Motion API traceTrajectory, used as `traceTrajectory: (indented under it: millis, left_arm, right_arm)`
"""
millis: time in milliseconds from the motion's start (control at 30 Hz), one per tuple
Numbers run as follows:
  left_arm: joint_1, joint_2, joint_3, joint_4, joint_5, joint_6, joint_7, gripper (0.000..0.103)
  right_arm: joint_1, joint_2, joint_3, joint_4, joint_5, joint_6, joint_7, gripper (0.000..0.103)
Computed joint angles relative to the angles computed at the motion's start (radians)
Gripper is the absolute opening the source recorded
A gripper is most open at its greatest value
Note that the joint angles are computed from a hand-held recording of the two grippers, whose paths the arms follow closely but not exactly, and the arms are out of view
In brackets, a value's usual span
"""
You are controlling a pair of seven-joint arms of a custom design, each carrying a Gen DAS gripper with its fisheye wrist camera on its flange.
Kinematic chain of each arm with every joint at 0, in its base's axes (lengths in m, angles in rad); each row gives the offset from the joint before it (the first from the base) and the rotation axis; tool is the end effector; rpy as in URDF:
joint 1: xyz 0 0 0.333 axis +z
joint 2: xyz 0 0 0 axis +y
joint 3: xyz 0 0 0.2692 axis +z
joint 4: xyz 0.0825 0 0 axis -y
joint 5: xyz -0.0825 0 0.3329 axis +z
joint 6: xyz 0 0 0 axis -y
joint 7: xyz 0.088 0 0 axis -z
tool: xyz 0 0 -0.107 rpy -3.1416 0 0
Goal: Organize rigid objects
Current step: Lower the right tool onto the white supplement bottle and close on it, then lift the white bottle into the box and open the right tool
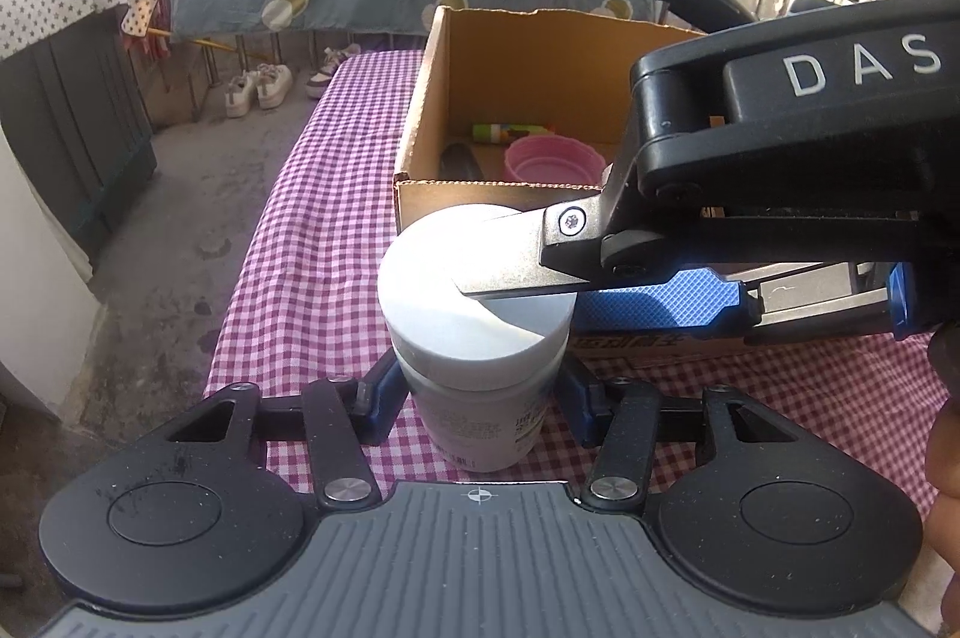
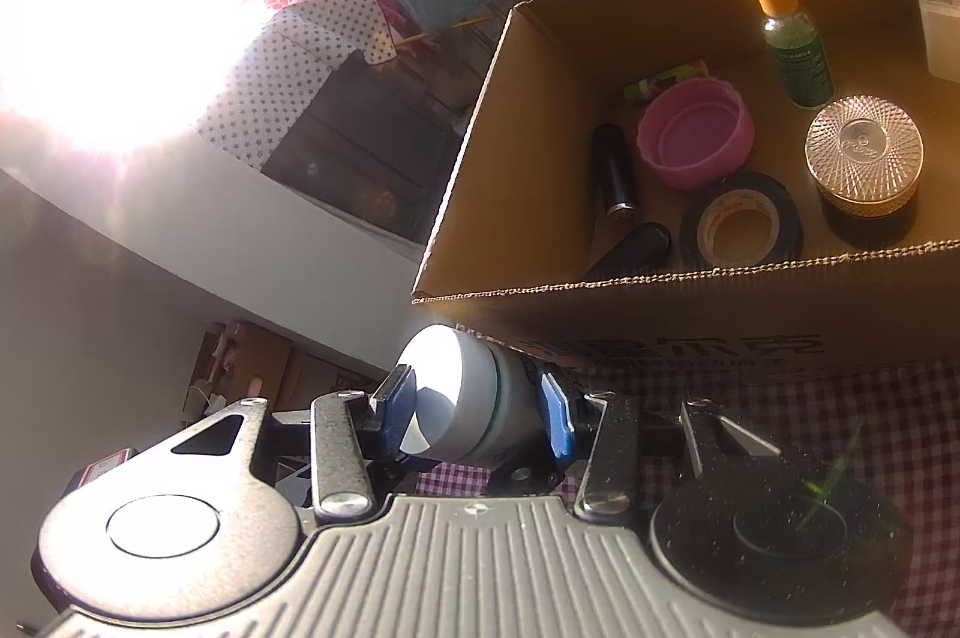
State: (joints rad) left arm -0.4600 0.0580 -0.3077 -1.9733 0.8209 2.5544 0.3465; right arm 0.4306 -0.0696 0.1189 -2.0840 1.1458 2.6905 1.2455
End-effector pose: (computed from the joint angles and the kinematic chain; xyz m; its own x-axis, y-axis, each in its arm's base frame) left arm 0.3978 -0.3945 0.4719 -0.1308 -0.9906 0.0396 -0.7117 0.0660 -0.6994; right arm 0.4644 0.2510 0.4932 0.1783 -0.6632 -0.7269 -0.8887 0.2085 -0.4082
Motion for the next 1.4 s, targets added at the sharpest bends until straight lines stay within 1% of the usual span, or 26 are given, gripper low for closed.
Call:
traceTrajectory:
  millis: [233,500,667,967,1133,1233,1400]
  left_arm:
    - [-0.016,-0.012,-0.011,0.012,0.027,-0.041,-0.014,0.052]
    - [-0.042,-0.026,-0.033,0.036,0.079,-0.108,-0.045,0.052]
    - [-0.063,-0.028,-0.048,0.062,0.115,-0.156,-0.063,0.052]
    - [-0.102,-0.015,-0.065,0.135,0.168,-0.235,-0.059,0.052]
    - [-0.125,0.027,-0.060,0.218,0.198,-0.250,-0.008,0.052]
    - [-0.138,0.074,-0.046,0.294,0.200,-0.229,0.053,0.052]
    - [-0.176,0.211,-0.008,0.480,0.159,-0.185,0.186,0.052]
  right_arm:
    - [0.009,-0.042,-0.005,-0.031,0.032,0.006,-0.025,0.047]
    - [0.029,-0.129,-0.024,-0.096,0.102,0.014,-0.082,0.047]
    - [0.042,-0.185,-0.038,-0.134,0.141,0.019,-0.116,0.047]
    - [0.061,-0.286,-0.068,-0.189,0.229,0.028,-0.181,0.048]
    - [0.052,-0.331,-0.082,-0.194,0.238,0.040,-0.199,0.048]
    - [0.039,-0.351,-0.095,-0.188,0.217,0.049,-0.195,0.048]
    - [0.000,-0.349,-0.129,-0.160,0.146,0.037,-0.149,0.050]
